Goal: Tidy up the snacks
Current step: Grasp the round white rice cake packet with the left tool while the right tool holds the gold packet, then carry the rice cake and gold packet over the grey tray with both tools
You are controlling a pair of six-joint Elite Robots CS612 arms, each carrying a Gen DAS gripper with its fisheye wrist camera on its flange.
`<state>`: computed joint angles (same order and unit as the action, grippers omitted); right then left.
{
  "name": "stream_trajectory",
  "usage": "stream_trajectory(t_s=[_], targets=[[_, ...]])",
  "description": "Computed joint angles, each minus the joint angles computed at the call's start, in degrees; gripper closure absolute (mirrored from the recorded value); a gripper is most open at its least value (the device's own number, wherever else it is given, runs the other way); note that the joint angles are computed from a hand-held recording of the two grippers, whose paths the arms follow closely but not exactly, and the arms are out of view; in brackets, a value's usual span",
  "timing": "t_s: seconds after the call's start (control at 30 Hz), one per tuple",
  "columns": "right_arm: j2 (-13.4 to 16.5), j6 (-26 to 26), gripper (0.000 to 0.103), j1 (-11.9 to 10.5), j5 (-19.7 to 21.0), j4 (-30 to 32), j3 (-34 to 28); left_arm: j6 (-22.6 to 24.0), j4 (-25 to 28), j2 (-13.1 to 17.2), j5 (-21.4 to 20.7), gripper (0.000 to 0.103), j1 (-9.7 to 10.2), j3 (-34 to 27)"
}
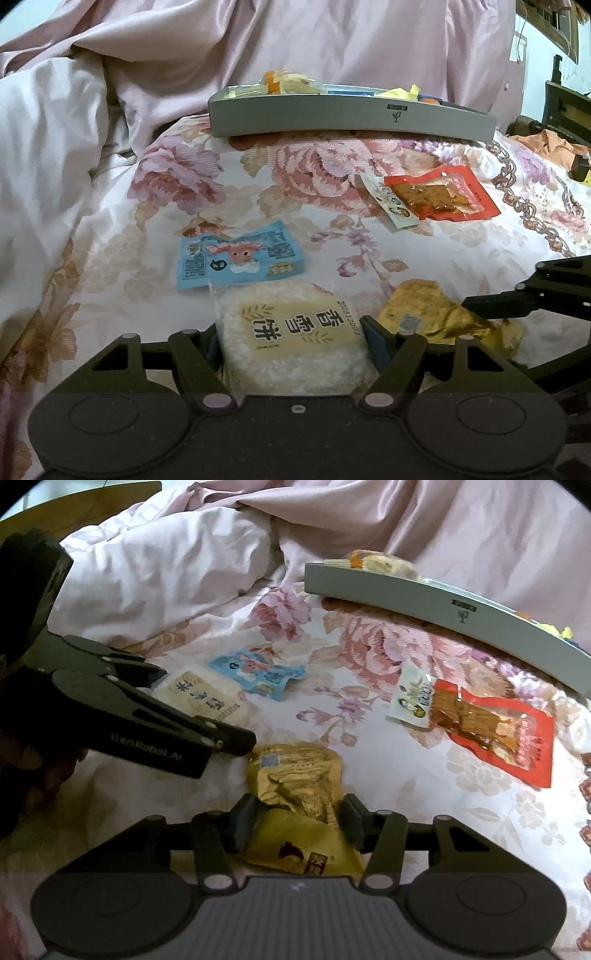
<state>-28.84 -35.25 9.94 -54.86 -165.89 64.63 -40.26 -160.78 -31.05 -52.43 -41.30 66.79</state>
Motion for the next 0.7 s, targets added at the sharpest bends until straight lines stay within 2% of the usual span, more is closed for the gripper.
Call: stream_trajectory(t_s=[0.17, 0.37, 0.53, 0.7], targets=[[-0.6, 0.0, 0.049, -0.4, -1.1, -2.8, 1.6, -0.1, -2.0, 0.2, -0.2, 0.031, -0.1, 0.0], [-0.4, 2.6, 0.049, -0.9, -2.2, -4.9, 1.6, 1.0, -5.1, 0.7, -0.7, 0.031, -0.38, -0.3], [-0.3, 4.3, 0.049, -1.3, -2.3, -6.4, 1.8, -2.9, -6.4, 1.0, -2.7, 0.031, -0.24, -0.7], [-0.6, 5.0, 0.049, -1.8, -2.1, -7.0, 2.3, -2.8, -5.1, 1.1, -1.7, 0.031, -0.79, -1.3]])
